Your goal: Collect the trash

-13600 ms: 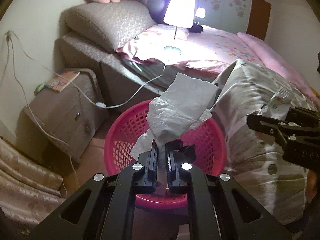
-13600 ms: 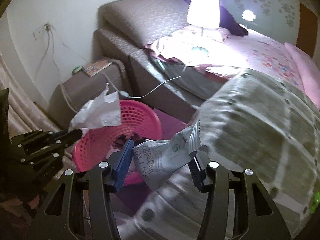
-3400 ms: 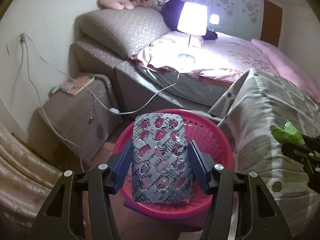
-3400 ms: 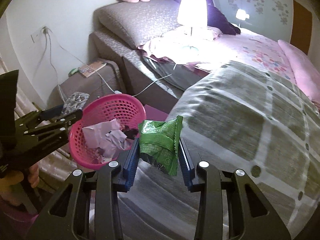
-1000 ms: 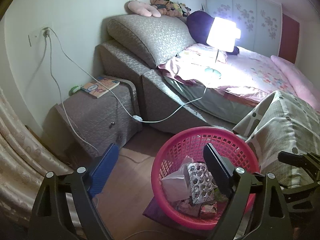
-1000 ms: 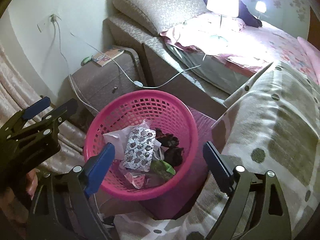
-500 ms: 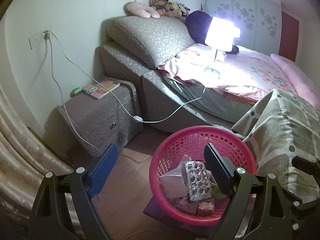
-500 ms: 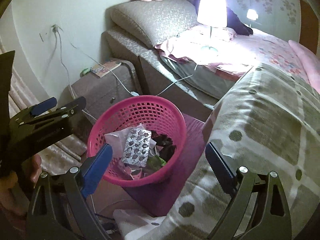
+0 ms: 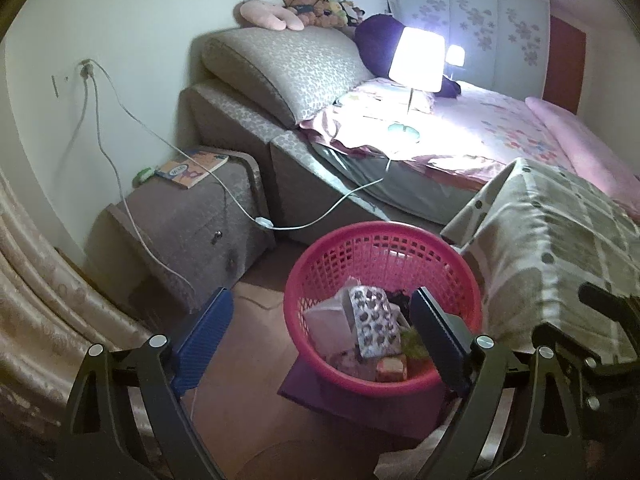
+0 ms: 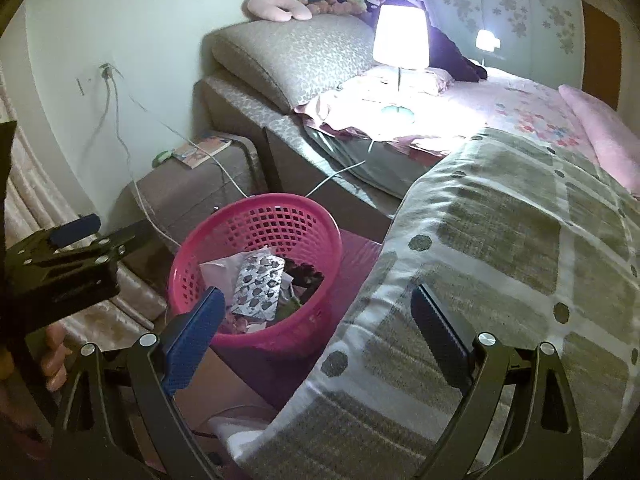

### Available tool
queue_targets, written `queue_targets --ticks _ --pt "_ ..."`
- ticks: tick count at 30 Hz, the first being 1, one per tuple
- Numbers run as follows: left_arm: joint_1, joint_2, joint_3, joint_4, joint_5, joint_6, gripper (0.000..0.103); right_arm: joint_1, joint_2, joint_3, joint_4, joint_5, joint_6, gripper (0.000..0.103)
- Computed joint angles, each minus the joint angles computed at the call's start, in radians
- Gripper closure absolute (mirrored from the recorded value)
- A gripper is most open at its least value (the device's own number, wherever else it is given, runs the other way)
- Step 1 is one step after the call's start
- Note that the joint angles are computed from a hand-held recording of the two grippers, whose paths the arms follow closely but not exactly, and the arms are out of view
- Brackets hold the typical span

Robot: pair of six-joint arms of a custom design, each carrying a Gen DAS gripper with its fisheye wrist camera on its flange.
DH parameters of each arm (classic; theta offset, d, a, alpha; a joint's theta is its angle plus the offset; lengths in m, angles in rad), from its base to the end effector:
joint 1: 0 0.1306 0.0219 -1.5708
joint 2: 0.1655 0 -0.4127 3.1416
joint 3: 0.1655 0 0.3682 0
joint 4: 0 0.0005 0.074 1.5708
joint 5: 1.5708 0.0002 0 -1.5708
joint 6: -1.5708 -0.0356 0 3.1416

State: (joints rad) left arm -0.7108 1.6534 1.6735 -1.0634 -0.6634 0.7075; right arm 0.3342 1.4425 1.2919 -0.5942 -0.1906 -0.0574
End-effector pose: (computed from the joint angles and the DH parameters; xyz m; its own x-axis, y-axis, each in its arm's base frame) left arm 0.4252 -0.3378 0.4498 -0.6791 -0.0911 -0.7284 -0.2134 0.9739 0.0772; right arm 0.4526 0.1638 0.4138 -0.6653 -0.1714 -0.7266 -0.4162 0.8932 0.1704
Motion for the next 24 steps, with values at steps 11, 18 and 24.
queue_targets --ticks 11,18,24 --pt "-0.042 -0.053 -0.046 -0.035 0.023 0.082 0.013 0.021 -0.046 -0.043 0.021 0.013 0.026 0.007" --pt "-0.069 -0.038 -0.014 -0.119 -0.03 0.126 0.013 0.033 -0.069 -0.062 0.02 0.022 0.028 0.007" --pt "-0.076 -0.033 -0.009 -0.155 -0.084 0.149 0.013 0.036 -0.083 -0.075 0.021 0.026 0.025 0.007"
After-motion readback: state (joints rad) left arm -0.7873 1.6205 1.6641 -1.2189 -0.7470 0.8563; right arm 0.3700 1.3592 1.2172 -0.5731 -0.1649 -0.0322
